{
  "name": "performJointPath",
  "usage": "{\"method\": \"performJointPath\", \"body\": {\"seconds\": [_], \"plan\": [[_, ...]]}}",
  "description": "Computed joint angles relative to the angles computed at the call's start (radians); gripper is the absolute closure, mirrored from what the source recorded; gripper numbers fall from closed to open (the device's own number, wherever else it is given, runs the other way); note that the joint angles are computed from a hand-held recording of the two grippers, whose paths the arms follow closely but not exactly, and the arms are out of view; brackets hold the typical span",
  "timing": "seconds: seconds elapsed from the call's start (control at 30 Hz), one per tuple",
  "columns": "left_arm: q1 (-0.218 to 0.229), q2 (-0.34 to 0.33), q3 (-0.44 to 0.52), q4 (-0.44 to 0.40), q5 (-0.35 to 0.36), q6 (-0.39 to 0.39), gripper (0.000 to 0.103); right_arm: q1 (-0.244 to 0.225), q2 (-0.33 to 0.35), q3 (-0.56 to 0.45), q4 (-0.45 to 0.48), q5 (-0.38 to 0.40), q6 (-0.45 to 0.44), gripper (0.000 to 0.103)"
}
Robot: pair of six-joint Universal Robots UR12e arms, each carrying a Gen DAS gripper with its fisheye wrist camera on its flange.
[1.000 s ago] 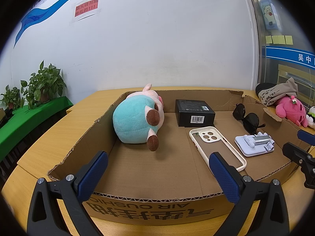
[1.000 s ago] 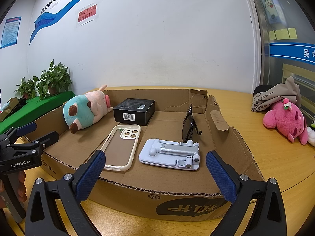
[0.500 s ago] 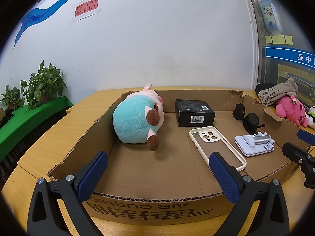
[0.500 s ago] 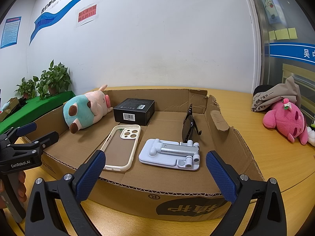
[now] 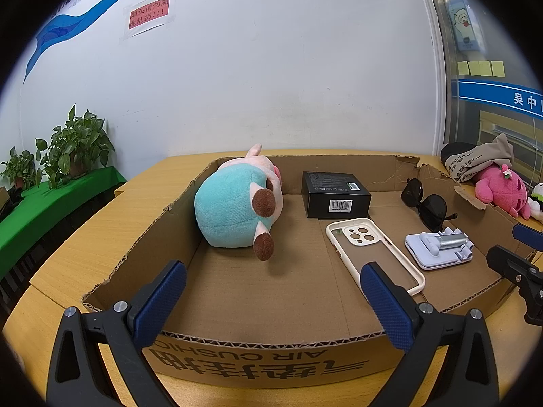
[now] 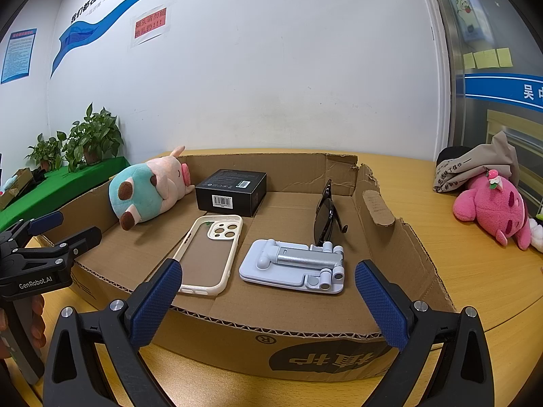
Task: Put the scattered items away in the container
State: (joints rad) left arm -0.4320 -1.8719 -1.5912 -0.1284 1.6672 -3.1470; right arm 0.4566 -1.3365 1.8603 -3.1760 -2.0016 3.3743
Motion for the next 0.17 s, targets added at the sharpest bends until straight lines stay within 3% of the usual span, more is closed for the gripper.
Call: {"method": "performJointPath", "body": {"seconds": [0.17], "plan": [[0.0,0.0,0.001,-0.001,-0.001,0.0,0.001,0.0,0.0,0.0,0.0,0.0,0.0,0.0]]}}
